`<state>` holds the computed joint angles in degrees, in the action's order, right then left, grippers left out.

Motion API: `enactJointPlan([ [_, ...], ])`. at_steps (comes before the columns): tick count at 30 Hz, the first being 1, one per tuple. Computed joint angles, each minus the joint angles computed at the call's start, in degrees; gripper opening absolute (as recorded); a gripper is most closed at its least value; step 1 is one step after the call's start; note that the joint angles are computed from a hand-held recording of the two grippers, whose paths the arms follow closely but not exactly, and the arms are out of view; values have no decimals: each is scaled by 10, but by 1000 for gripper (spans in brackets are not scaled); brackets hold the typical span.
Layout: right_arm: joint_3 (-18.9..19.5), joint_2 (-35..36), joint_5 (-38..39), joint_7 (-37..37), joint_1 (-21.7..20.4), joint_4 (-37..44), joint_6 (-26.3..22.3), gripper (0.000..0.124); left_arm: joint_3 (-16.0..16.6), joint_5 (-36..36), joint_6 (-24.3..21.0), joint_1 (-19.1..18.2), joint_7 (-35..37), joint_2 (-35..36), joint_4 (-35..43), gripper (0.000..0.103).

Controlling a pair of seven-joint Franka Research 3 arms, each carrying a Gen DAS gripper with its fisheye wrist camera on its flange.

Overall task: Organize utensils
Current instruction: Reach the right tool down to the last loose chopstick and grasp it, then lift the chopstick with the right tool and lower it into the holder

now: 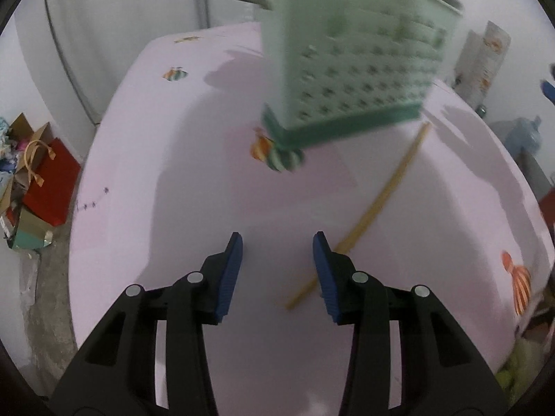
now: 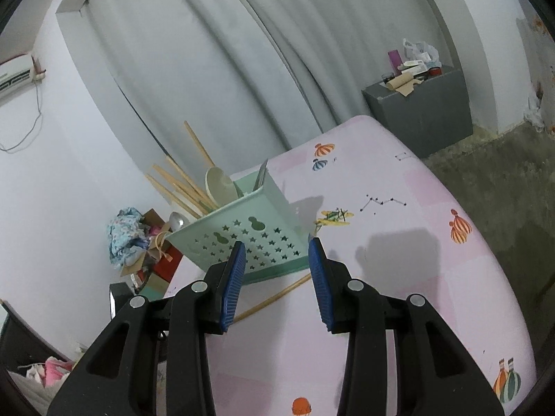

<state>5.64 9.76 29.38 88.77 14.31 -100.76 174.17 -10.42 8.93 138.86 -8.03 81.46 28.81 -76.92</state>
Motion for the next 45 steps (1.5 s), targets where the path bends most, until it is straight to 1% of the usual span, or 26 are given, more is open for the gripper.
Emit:
enactJointPlan([
  [2,-3,-3,-5,10,3,-4,-12,37,-15,-22,14,8,10,-23,-37,39],
  [3,-8,-3,-15,24,8,-5,-22,37,-20,-31,17,10,16,-27,-43,39],
  [7,-21,10,-55,77,18,8,-86,37,-55,-110,28,31,67,-50,-82,39],
  [9,-30,26,-85,119,25,26,-137,37,-65,-149,30,36,84,-48,-82,39],
  [10,-30,40,-88,136,24,42,-167,37,-70,-167,32,39,94,-49,-86,39],
  [11,-28,50,-87,145,22,56,-186,37,-77,-186,32,42,105,-50,-88,39],
  [13,-32,69,-99,172,22,76,-211,37,-86,-222,29,45,120,-50,-90,39],
  [14,-39,81,-118,189,26,91,-225,37,-94,-249,29,50,132,-56,-98,39],
  [16,-54,101,-161,235,39,114,-246,37,-98,-279,30,50,145,-60,-105,39],
  [18,-50,113,-163,245,33,128,-260,37,-102,-305,29,48,159,-59,-107,39],
  [19,-54,115,-172,258,36,126,-250,37,-103,-319,25,49,165,-53,-101,39],
  [20,-55,118,-180,263,37,129,-251,37,-109,-339,23,52,173,-52,-101,39],
  [23,-65,131,-220,286,48,149,-262,35,-115,-384,23,56,191,-54,-107,39],
  [24,-71,136,-240,294,54,158,-267,31,-113,-389,24,53,194,-56,-110,39],
  [25,-83,143,-271,309,65,170,-278,26,-112,-395,23,52,198,-58,-112,39],
  [28,-97,158,-330,334,82,200,-304,22,-112,-418,15,53,208,-64,-117,39],
  [29,-101,160,-348,340,87,205,-313,19,-111,-426,14,53,211,-68,-121,39],
  [32,-113,179,-406,357,105,240,-346,19,-111,-458,9,57,227,-77,-132,39],
  [36,-117,203,-456,358,118,284,-386,19,-109,-489,2,57,243,-75,-131,39],
  [37,-118,209,-467,357,121,294,-391,17,-108,-495,3,56,245,-75,-132,39],
  [40,-109,213,-468,338,116,300,-390,12,-102,-507,2,56,247,-81,-138,38],
  [41,-105,211,-462,332,112,296,-386,8,-99,-509,7,55,244,-84,-143,38],
  [42,-103,207,-456,330,109,291,-380,7,-97,-509,10,54,243,-85,-144,38],
  [43,-102,203,-451,332,106,283,-374,7,-96,-513,17,55,242,-88,-149,38],
  [45,-88,184,-415,327,88,249,-340,6,-93,-524,29,58,242,-95,-159,38],
])
